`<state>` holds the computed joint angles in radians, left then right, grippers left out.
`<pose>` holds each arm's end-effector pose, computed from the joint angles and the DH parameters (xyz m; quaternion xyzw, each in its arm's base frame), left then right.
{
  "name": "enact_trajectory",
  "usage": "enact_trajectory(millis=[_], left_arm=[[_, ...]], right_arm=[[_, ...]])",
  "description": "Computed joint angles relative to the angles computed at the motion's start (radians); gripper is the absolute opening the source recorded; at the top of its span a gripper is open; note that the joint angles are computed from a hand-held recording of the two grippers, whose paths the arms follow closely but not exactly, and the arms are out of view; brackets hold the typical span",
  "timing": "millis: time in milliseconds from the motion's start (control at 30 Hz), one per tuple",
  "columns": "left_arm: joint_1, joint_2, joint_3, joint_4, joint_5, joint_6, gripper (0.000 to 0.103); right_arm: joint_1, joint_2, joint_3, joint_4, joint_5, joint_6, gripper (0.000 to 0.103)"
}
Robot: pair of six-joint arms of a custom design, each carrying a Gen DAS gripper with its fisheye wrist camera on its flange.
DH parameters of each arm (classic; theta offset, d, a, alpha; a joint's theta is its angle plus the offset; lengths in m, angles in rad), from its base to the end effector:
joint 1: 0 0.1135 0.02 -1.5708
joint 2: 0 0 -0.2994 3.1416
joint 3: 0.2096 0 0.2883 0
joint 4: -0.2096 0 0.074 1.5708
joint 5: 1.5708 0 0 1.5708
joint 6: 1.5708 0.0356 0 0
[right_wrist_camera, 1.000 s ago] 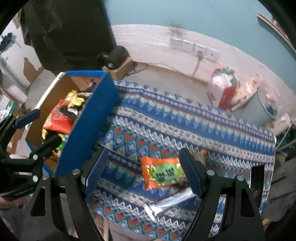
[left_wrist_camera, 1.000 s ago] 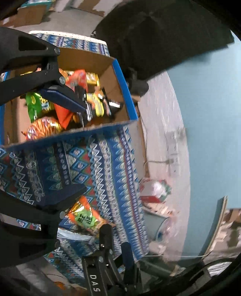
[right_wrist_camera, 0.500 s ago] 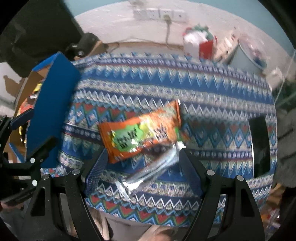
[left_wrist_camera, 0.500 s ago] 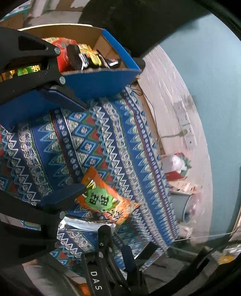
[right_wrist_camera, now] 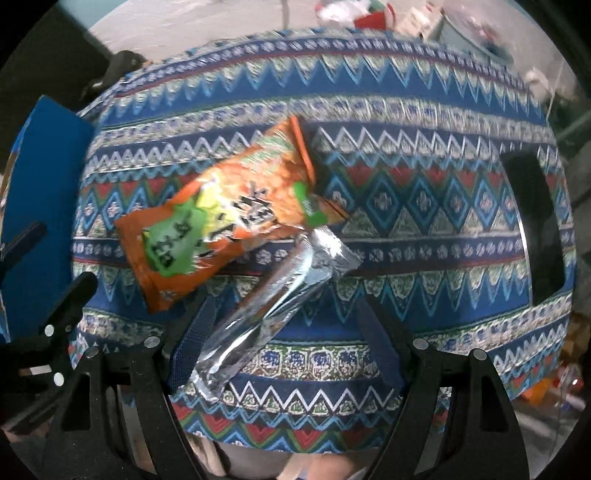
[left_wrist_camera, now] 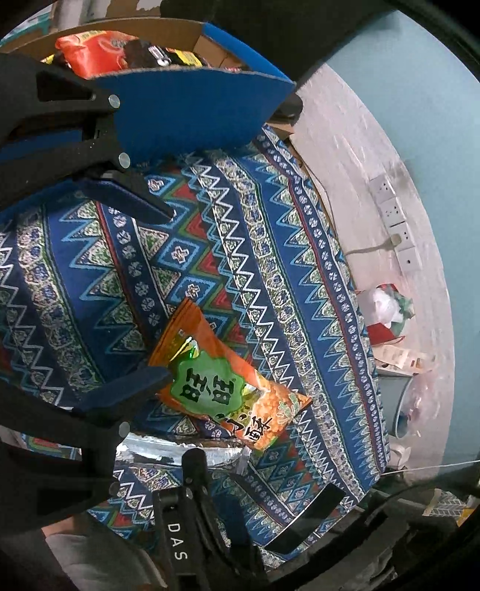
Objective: Organize snacks
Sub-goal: 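Move both grippers over the orange bag and silver foil bag, then grasp orange peanut bag with left gripper while right grasps silver foil bag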
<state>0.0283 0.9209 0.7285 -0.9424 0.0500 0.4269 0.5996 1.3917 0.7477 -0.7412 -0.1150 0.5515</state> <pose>0.1733 0.0031 0.2575 0.1985 0.9556 0.0250 0.2161 0.2027 0.1435 0.1793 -0.0292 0.9936 0.0984 0.0465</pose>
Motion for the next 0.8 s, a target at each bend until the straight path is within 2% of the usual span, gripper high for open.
enact_trajectory(millis=[267, 300, 333, 433, 567, 600, 700, 800], left_arm=[[-0.014, 0.109, 0.016, 0.042, 0.032, -0.032, 0.081], [-0.018, 0.127, 0.019, 0.047, 0.032, -0.039, 0.081], [-0.020, 0.140, 0.022, 0.050, 0.033, -0.043, 0.081], [-0.033, 0.171, 0.036, 0.053, 0.041, -0.062, 0.081], [-0.078, 0.204, 0.061, 0.049, 0.063, -0.094, 0.081], [-0.092, 0.213, 0.067, 0.048, 0.067, -0.099, 0.081], [-0.142, 0.234, 0.078, 0.055, 0.069, -0.123, 0.081], [-0.181, 0.270, 0.087, 0.055, 0.080, -0.146, 0.081]], right_arm=[[-0.016, 0.073, -0.027, 0.080, -0.043, 0.007, 0.079], [-0.017, 0.086, -0.022, 0.085, -0.045, 0.003, 0.077], [-0.018, 0.096, -0.026, 0.096, -0.046, -0.004, 0.068], [-0.006, 0.128, -0.021, 0.122, -0.040, -0.025, 0.056], [-0.005, 0.130, -0.007, 0.117, 0.019, -0.099, 0.043], [-0.012, 0.128, -0.005, 0.114, 0.029, -0.120, 0.036], [-0.048, 0.130, 0.022, 0.097, 0.077, -0.208, 0.028], [-0.079, 0.137, 0.036, 0.098, 0.138, -0.288, 0.026]])
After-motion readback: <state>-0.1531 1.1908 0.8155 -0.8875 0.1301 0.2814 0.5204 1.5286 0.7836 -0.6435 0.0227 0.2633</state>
